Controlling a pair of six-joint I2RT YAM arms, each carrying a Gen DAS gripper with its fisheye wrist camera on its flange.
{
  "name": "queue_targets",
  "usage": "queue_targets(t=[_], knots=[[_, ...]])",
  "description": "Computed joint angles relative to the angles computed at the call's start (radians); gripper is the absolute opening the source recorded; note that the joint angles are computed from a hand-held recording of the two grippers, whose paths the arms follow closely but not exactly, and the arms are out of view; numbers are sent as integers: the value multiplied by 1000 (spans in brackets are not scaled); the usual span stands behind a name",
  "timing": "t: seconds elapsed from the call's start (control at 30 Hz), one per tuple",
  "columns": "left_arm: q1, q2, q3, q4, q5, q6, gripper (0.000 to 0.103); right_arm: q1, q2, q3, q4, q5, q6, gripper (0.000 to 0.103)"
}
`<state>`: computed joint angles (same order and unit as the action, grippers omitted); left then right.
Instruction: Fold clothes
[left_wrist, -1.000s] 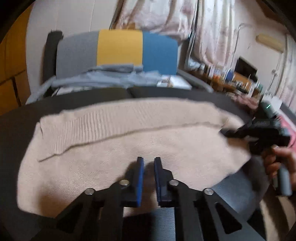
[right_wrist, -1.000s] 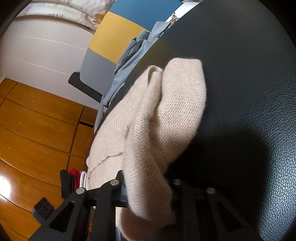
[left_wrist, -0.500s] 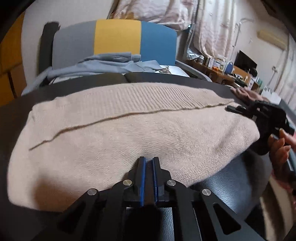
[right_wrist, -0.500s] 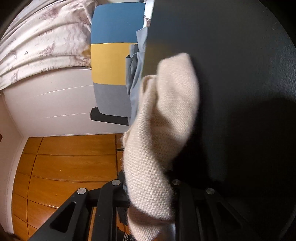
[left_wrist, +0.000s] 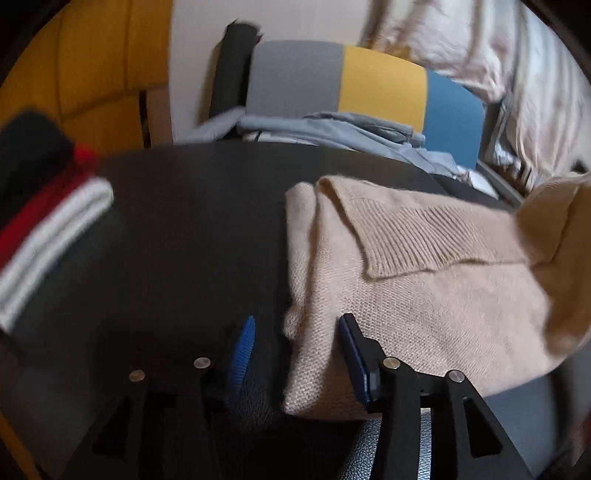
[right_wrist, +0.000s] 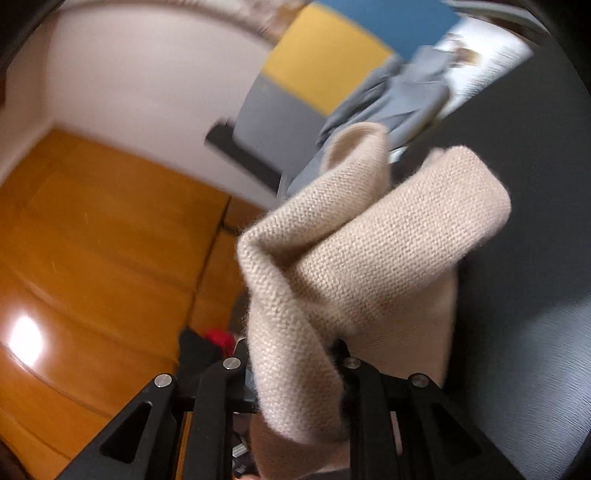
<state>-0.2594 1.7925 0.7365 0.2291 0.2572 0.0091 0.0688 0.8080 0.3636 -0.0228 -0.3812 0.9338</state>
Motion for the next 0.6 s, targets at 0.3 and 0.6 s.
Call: queue_targets(t=[0.3,0.6], knots=[[32,29,-27,79,76,-16,55,520,910,575,-13,354,-102,22],[48,48,-38,119,144,-33,60,708,1107,891,-334,625,-284,37]])
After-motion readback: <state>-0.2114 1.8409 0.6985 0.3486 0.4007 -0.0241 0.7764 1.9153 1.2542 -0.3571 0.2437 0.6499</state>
